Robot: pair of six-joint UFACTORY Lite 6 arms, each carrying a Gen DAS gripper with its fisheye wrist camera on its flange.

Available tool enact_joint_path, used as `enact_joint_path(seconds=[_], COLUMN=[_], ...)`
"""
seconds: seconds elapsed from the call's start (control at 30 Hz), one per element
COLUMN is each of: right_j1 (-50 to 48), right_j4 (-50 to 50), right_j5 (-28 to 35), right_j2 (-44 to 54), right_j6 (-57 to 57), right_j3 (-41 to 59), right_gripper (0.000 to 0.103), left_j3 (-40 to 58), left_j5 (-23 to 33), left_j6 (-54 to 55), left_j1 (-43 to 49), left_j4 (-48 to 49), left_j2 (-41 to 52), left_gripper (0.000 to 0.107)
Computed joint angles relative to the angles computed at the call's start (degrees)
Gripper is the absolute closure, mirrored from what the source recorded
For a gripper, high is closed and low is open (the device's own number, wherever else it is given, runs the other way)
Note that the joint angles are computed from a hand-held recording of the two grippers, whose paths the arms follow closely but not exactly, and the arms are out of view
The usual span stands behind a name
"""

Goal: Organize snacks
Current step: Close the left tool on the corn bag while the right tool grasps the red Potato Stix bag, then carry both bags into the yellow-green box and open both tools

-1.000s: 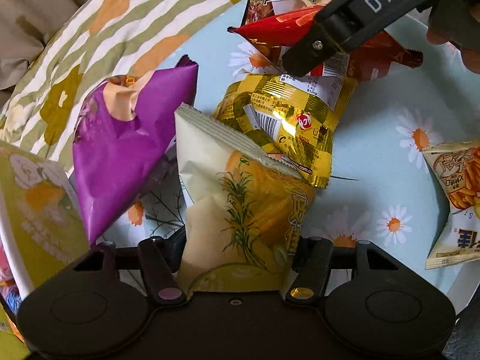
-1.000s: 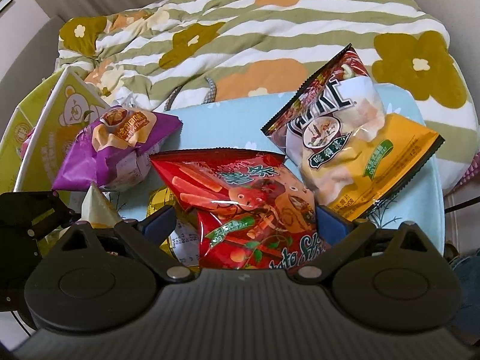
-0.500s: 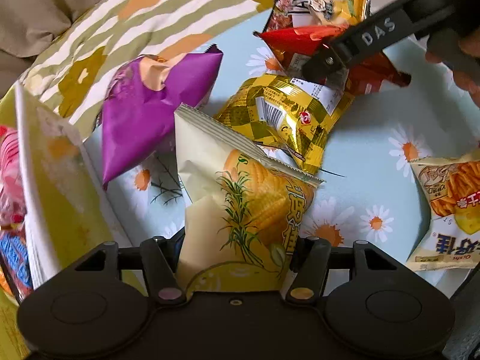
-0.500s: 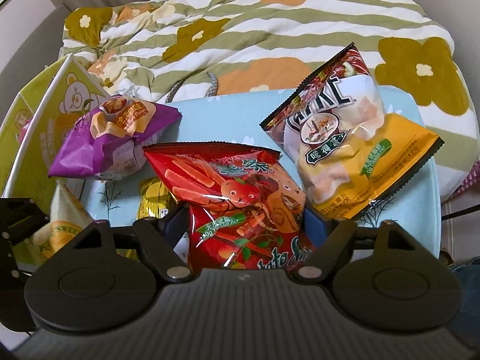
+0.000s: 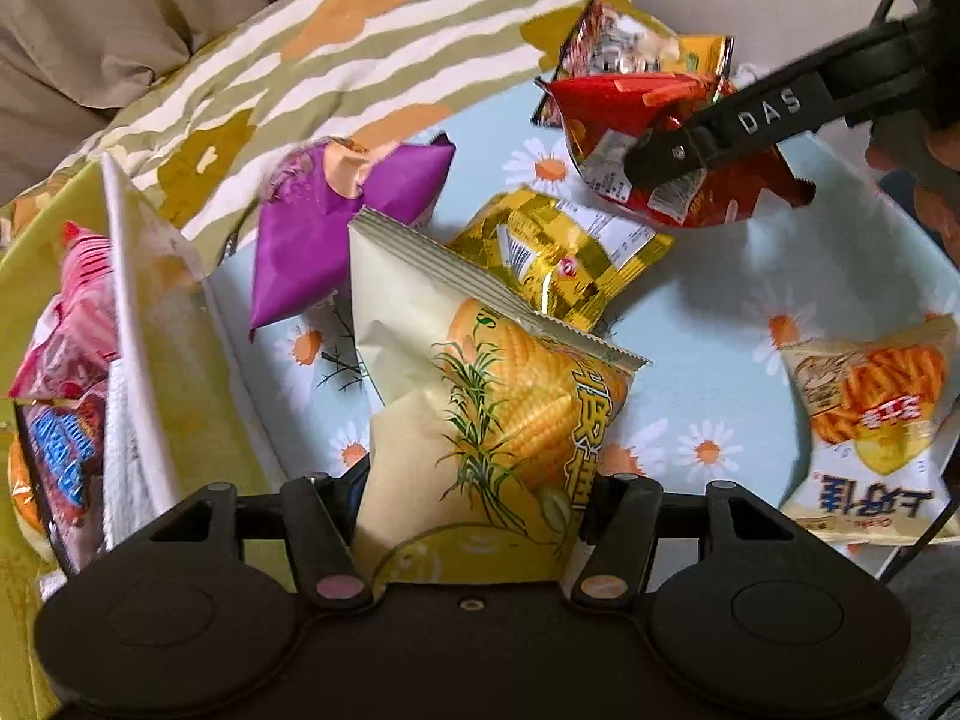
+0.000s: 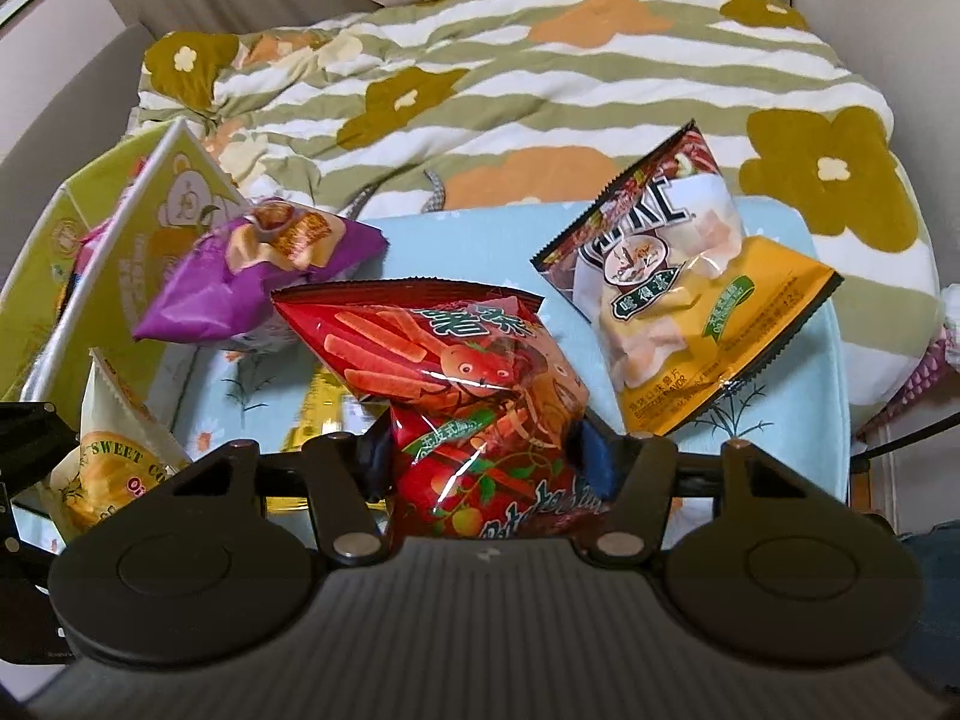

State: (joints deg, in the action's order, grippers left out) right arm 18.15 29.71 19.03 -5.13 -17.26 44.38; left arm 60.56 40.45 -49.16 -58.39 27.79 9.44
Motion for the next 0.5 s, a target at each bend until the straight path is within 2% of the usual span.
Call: enact_joint_path(seconds=[0.3, 0.5], right_j1=[2.99, 8.14], right_j4=[-12.99, -18.33], right_j5=[5.13, 7.97], right_j2=[-11.72, -15.27], right_j6=[12.63, 16.94], right_j3=[0.39, 4.76], right_gripper=[0.029, 0.029], left_j3=[-3.4, -5.2], left_j5=[7.39, 18.62], left_j6=[-17.08, -32.95], left_j1=[-7.12, -14.94], left_j4=[7.25, 13.18], left_j2=[-11.12, -19.89], left_gripper=[0.043, 0.043])
